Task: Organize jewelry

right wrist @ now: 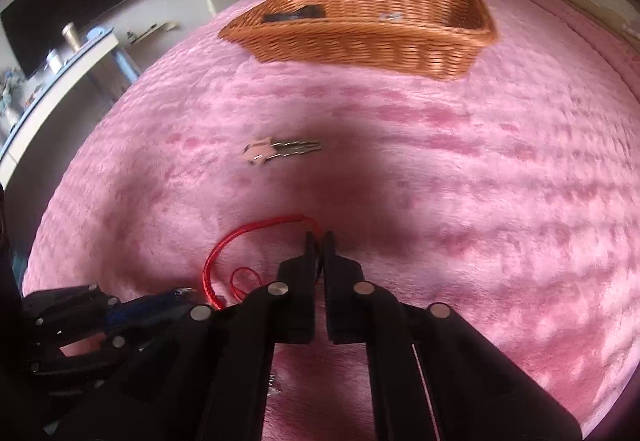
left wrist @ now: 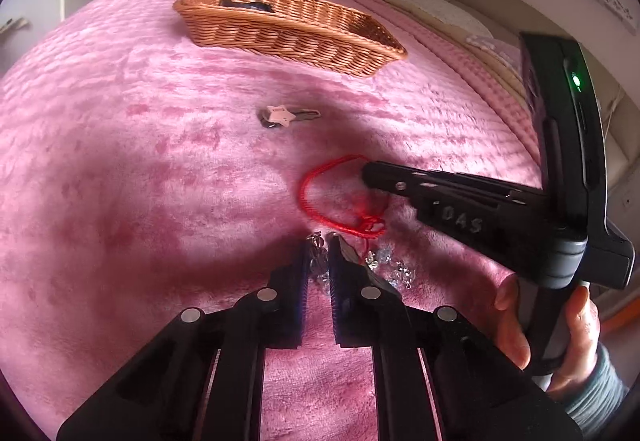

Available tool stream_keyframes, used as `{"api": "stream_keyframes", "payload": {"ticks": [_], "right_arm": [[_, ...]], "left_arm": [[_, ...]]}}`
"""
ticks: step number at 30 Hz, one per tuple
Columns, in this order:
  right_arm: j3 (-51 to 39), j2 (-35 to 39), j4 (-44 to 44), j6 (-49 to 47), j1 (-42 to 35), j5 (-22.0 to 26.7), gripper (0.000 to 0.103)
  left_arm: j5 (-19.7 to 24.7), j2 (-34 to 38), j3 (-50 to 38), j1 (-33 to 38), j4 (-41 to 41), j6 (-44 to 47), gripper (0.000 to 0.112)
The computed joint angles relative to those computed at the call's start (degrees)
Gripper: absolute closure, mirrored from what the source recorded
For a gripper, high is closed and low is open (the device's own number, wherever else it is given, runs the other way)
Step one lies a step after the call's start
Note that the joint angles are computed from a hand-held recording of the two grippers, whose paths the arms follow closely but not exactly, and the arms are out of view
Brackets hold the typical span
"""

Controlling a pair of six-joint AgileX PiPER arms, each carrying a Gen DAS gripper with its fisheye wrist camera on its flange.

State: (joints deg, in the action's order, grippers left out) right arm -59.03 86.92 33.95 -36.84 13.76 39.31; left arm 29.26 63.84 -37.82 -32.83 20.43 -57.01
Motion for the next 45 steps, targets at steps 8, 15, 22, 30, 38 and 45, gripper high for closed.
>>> {"api": "stream_keyframes", "payload": {"ticks": [8, 15, 22, 30, 38, 45], "right_arm": [[2.1, -2.2, 1.7, 0.2, -7.7, -2.5, 0.101], [2.7, -1.4, 4.2, -2.5, -9.5, -1.8, 0.101], [4.3, -2.6, 3.0, -3.0, -7.7, -3.6, 0.101], [5.1, -2.4, 8.3, -8.6, -10.8, -0.5, 0.1], [5.5, -2.4, 8.5, -9.1, -10.2, -1.3, 0.1], [5.4, -1.7, 10.7, -11.4, -11.1, 0.1, 0.1]], "left_arm": [[-0.4, -8.7, 4.3, 4.5, -3.6, 1.0, 0.105], [3.9, -13.4, 6.6, 11.0, -14.8, 13.8, 0.104], [5.1, -16.5, 8.7, 6.5, -6.7, 4.1, 0.098], [15.5, -13.2, 6.1, -6.0, 13.0, -18.4, 0.086], [28.2, -17.0, 4.9, -26.5, 25.3, -37.2, 0.086], [21.8, -3.3, 1.2, -22.2, 23.8, -36.0, 0.086]]}}
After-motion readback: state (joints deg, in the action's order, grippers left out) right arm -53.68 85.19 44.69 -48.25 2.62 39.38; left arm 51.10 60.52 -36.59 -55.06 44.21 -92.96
